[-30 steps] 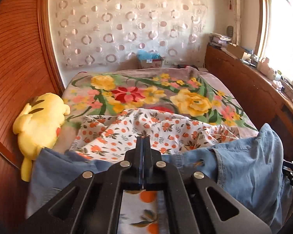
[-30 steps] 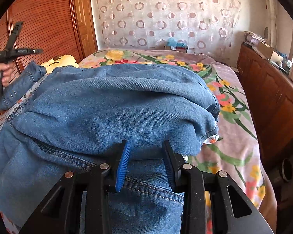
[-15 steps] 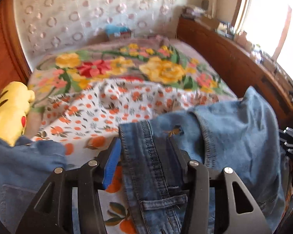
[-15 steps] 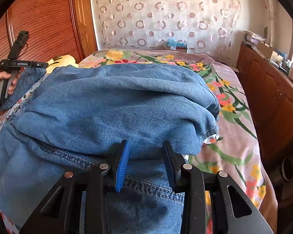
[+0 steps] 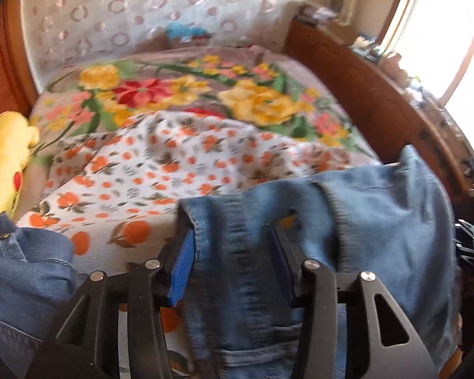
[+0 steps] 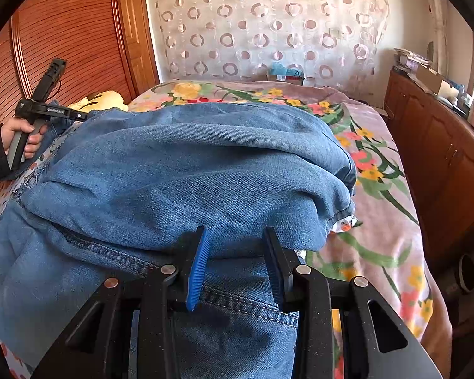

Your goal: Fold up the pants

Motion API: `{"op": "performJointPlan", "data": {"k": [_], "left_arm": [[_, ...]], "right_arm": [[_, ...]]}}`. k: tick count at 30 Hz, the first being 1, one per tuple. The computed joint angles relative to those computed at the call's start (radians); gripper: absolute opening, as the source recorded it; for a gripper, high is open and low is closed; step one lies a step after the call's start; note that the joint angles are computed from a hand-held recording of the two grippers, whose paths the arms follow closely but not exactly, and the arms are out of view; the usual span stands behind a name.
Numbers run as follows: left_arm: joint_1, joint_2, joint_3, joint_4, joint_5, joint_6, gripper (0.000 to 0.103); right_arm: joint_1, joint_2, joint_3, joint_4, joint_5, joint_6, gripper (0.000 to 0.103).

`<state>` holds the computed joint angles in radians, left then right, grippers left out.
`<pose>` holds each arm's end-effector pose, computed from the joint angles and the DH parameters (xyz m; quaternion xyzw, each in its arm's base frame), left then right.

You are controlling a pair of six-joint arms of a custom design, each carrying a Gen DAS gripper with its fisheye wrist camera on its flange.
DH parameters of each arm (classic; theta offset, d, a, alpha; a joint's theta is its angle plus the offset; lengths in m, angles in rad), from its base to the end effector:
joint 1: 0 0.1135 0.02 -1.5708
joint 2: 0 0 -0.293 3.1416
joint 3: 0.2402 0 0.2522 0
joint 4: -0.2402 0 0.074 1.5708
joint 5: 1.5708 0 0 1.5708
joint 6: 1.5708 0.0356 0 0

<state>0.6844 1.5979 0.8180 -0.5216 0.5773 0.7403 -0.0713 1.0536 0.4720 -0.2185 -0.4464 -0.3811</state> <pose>0.2230 0.1569 0.1767 0.0648 0.9485 -0.1294 0.2818 0.1873 0.0020 0.2076 -0.2216 0.8800 0.1177 0.4032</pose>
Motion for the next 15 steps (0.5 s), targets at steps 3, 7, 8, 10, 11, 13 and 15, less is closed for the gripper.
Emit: {"op": "performJointPlan", "data": {"k": [3,7,8,10,11,13,15], "left_arm": [[-0.011,-0.022,-0.012,-0.021,0.016,0.028,0.037],[-0.012,-0.011,0.0,-0.008,0.022,-0.022,0.029],[-0.012,-0.014,-0.006,0.018,0.006,-0.053,0.008],[-0.001,-0.031,-0.026,0.063,-0.009,-0.088,0.003],[0.022,-0.044,-0.026,0.052,0.009,-0.081,0.003],[0.066,-0.104,-0.04,0.043,0.041,-0.064,0.002],[0.119,-0.153,-0.037,0.014,0.085,-0.021,0.002]], "right_arm": [[0.004,-0.001,-0.001,0.001,0.007,-0.004,0.036],[0.005,-0.004,-0.001,0.0,0.009,-0.005,0.036],[0.005,-0.003,-0.001,0.0,0.008,-0.005,0.036],[-0.004,-0.003,0.001,-0.006,0.001,-0.012,0.036],[-0.002,-0.005,0.002,-0.007,0.003,-0.012,0.036],[-0.003,-0.004,0.002,-0.005,0.002,-0.015,0.036],[-0.013,-0.003,0.001,-0.004,-0.008,-0.024,0.036]]}}
